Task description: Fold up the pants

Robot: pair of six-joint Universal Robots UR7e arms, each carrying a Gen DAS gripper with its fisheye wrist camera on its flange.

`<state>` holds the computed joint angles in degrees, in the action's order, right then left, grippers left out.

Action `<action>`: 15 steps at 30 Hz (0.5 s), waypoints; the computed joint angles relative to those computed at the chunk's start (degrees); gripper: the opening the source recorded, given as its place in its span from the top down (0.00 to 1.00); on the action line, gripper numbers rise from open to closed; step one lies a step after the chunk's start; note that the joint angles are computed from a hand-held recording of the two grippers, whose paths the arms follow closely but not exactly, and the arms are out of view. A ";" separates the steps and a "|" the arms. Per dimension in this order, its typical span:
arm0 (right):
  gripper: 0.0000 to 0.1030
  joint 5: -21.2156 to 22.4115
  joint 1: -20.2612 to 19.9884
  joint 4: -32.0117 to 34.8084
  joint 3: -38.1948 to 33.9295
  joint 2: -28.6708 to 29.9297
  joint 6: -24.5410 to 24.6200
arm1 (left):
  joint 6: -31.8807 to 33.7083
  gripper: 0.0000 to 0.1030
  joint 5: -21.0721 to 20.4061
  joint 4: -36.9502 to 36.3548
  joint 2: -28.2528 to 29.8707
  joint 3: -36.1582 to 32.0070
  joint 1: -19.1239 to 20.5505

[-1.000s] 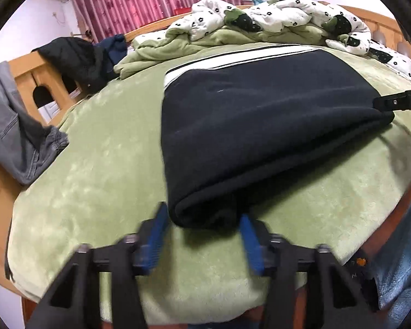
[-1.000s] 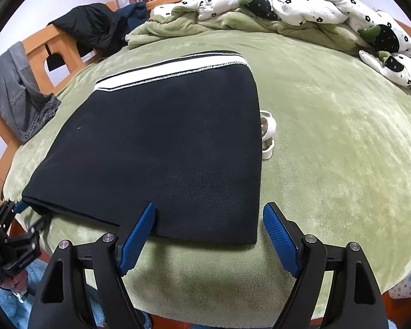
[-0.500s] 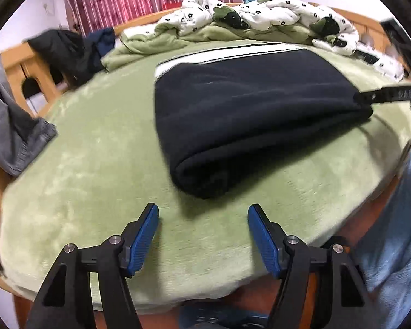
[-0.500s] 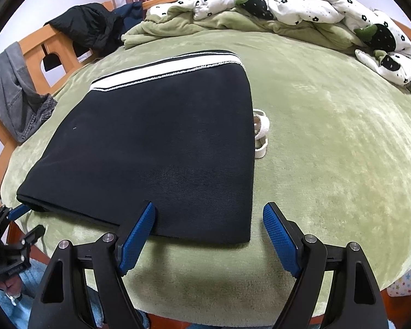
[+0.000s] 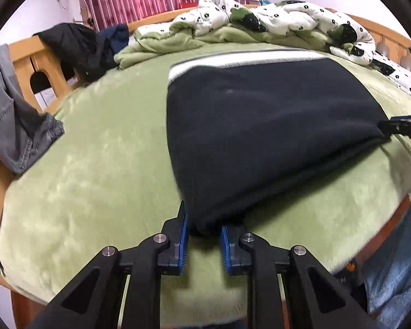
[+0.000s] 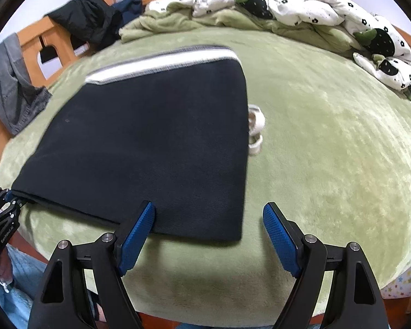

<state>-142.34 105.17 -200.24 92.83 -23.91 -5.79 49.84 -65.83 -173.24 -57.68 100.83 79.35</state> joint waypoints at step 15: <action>0.24 6.13 1.14 -15.14 -3.95 2.66 -15.73 | -11.79 0.52 -8.23 14.98 -1.05 -8.74 -1.55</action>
<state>-136.21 106.30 -215.37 88.88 -21.25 -21.51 38.06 -74.06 -158.26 -58.73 92.09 77.80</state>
